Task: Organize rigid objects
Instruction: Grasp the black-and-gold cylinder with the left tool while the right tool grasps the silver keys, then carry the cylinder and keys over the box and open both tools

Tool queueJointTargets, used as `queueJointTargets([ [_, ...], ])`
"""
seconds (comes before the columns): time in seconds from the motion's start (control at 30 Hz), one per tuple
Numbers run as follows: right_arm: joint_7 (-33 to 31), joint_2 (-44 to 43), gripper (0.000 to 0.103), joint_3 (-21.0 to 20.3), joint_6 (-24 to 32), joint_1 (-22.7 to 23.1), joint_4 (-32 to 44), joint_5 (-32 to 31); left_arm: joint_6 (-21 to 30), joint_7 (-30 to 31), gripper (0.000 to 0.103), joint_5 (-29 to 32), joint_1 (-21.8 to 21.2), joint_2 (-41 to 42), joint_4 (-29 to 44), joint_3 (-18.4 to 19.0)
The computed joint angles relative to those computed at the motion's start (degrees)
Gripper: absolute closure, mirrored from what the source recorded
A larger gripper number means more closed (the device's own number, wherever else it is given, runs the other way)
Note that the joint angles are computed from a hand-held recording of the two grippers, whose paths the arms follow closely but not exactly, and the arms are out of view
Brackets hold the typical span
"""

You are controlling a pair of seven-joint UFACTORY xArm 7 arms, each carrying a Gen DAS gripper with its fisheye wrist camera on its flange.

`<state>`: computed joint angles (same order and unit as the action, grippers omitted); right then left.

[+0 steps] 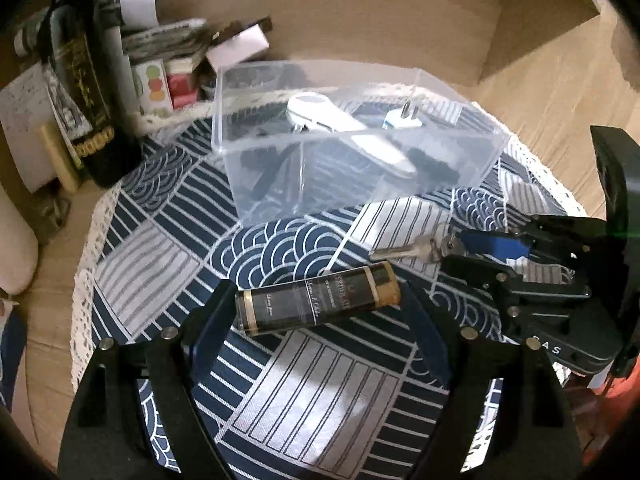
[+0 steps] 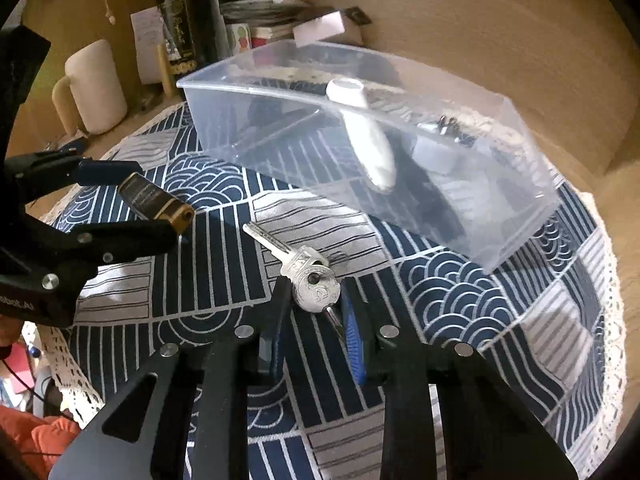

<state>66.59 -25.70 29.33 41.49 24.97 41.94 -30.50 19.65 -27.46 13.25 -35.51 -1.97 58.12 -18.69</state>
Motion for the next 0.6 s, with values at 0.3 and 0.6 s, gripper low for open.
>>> queueJointTargets([
  [0.3, 0.9, -7.3, 0.08, 1.8, 2.5, -1.8, -0.1, -1.9, -2.1, -3.3, 0.021, 4.1, 0.7, -0.9, 2.3, -0.1],
  [0.6, 0.2, -13.6, 0.08, 4.5, 2.3, -7.3, 1.4, -3.7, -3.1, -7.4, 0.021, 9.5, 2.5, -1.5, 5.1, -0.5],
])
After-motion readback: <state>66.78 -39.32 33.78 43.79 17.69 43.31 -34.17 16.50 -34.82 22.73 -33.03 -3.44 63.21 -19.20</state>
